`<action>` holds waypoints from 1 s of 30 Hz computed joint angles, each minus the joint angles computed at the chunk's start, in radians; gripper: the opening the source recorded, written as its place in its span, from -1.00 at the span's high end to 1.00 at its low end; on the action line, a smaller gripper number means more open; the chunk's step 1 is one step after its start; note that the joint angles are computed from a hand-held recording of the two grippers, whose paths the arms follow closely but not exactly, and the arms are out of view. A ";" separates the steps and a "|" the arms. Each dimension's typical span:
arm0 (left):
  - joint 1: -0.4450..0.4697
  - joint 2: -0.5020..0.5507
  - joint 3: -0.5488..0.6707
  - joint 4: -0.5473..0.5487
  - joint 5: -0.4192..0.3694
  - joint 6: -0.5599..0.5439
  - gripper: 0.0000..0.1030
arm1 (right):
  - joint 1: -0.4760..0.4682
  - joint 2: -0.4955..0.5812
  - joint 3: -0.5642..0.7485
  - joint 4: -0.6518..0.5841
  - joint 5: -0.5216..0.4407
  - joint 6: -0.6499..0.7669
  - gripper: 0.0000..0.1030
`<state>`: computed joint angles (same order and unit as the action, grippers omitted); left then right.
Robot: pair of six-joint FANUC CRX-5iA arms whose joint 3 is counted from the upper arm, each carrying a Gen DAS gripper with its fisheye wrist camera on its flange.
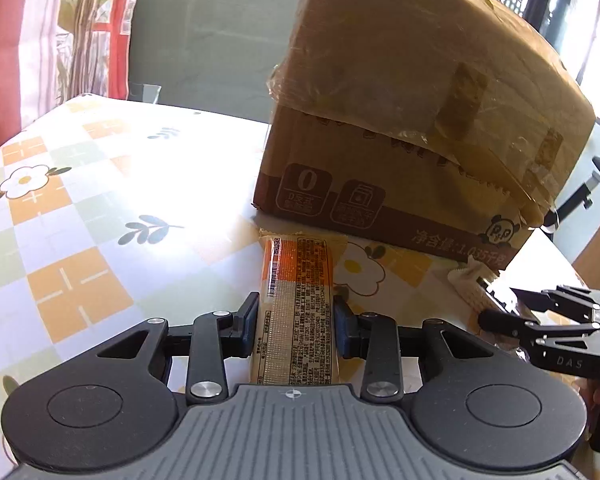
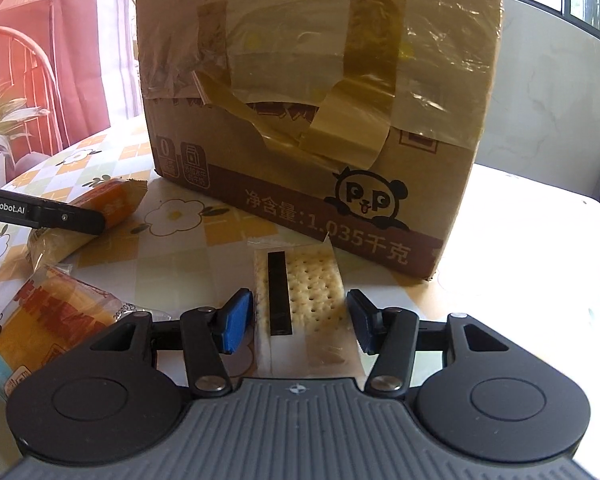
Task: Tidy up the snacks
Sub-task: 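Grasp an orange-labelled snack bar with the left tool while the right tool grasps a cracker packet, then carry both snacks over the box and open both tools to drop them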
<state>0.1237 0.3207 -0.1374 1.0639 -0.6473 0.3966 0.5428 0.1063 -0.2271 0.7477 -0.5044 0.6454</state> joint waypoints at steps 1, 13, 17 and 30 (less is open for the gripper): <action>-0.003 -0.005 -0.011 0.011 0.014 -0.011 0.25 | 0.000 0.000 -0.001 0.000 0.001 0.001 -0.07; -0.032 -0.034 -0.066 0.067 0.089 -0.116 0.24 | -0.002 -0.007 -0.003 -0.021 0.012 0.008 -0.07; -0.040 -0.038 -0.073 0.073 0.106 -0.135 0.24 | -0.001 -0.008 -0.004 -0.016 0.010 0.005 -0.07; -0.026 -0.050 -0.054 0.015 0.077 -0.086 0.25 | 0.012 -0.020 -0.003 -0.030 0.001 0.042 0.04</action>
<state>0.0972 0.2712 -0.1916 1.0792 -0.5698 0.3101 0.5544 0.0860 -0.2303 0.7181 -0.5035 0.6873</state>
